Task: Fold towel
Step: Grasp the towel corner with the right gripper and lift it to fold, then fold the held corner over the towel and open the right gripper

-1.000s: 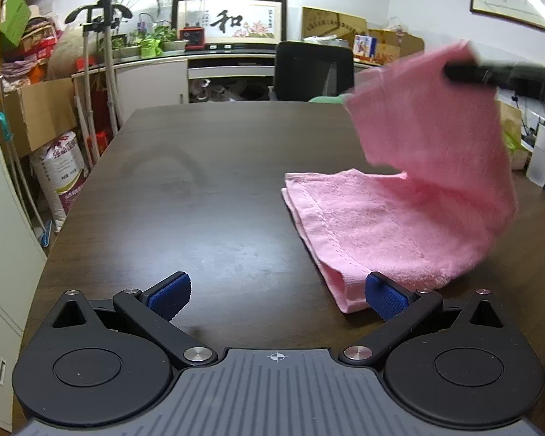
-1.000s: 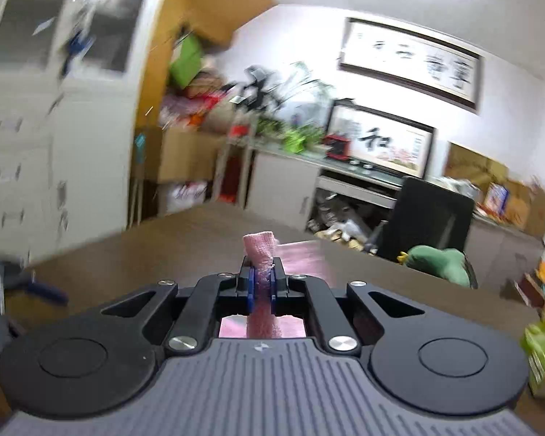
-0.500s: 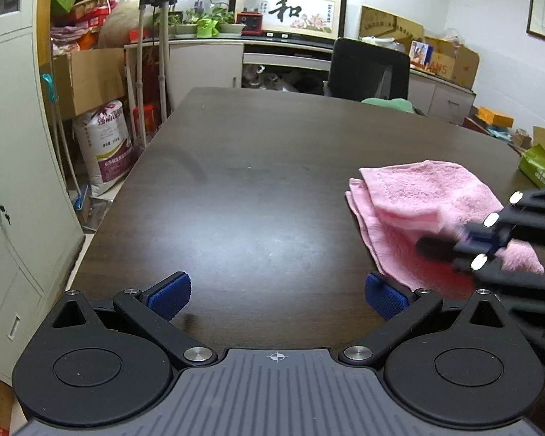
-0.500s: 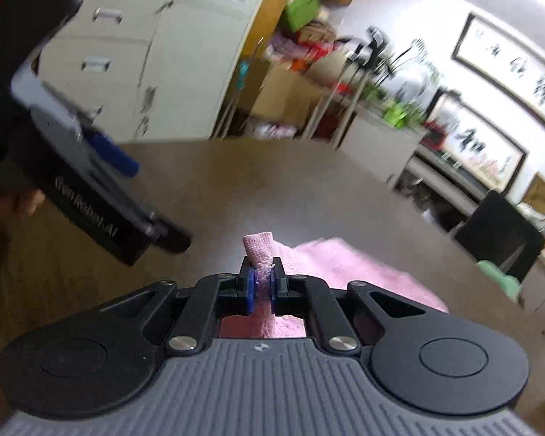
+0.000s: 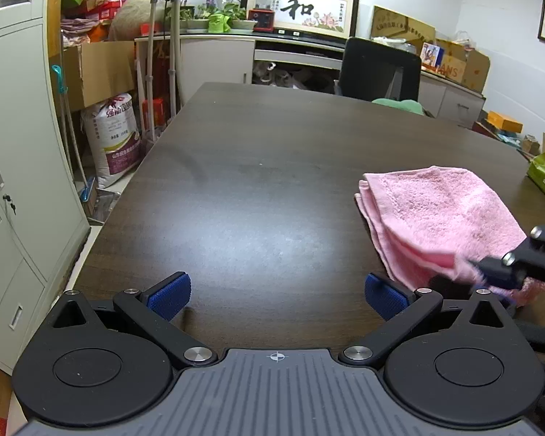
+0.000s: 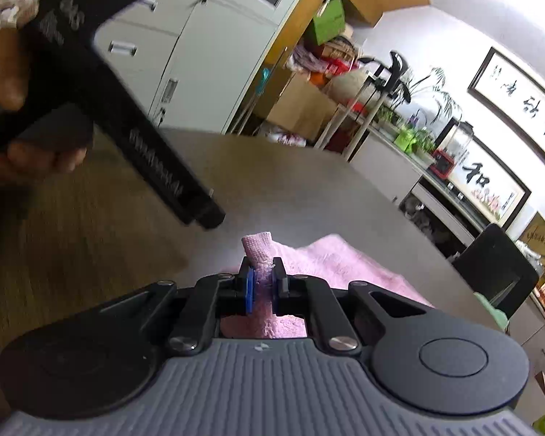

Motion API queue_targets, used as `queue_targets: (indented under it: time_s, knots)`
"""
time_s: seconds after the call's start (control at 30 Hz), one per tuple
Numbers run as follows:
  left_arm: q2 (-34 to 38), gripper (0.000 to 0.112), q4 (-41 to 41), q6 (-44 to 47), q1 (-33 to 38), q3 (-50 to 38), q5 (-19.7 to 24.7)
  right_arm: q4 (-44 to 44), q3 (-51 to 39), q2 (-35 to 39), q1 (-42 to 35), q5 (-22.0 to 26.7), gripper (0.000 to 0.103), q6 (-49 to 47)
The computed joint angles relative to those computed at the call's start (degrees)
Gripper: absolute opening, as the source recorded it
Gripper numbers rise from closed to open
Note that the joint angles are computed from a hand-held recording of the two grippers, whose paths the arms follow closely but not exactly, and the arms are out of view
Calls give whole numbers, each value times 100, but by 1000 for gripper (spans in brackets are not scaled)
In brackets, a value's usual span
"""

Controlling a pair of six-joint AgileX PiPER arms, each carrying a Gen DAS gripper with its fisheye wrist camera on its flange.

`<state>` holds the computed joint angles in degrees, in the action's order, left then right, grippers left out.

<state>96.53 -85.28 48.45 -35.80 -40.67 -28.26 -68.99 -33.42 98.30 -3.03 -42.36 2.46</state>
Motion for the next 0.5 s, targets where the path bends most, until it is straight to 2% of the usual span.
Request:
queue_targets:
  time_s: [0.13, 0.17, 0.23, 0.33, 0.5]
  knots:
    - [0, 103, -124, 17, 40, -39, 28, -63, -27, 131, 77, 166, 12, -39]
    - [1, 103, -161, 17, 29, -42, 17, 11, 43, 141, 35, 87, 12, -162]
    - [9, 103, -172, -6, 20, -43, -4, -5, 227, 52, -237, -402, 12, -190]
    - [22, 103, -124, -81, 24, -36, -4, -486, 182, -108, -363, -348, 12, 197]
    - [61, 103, -118, -125, 46, -51, 13, -336, 400, -58, -569, -551, 12, -395]
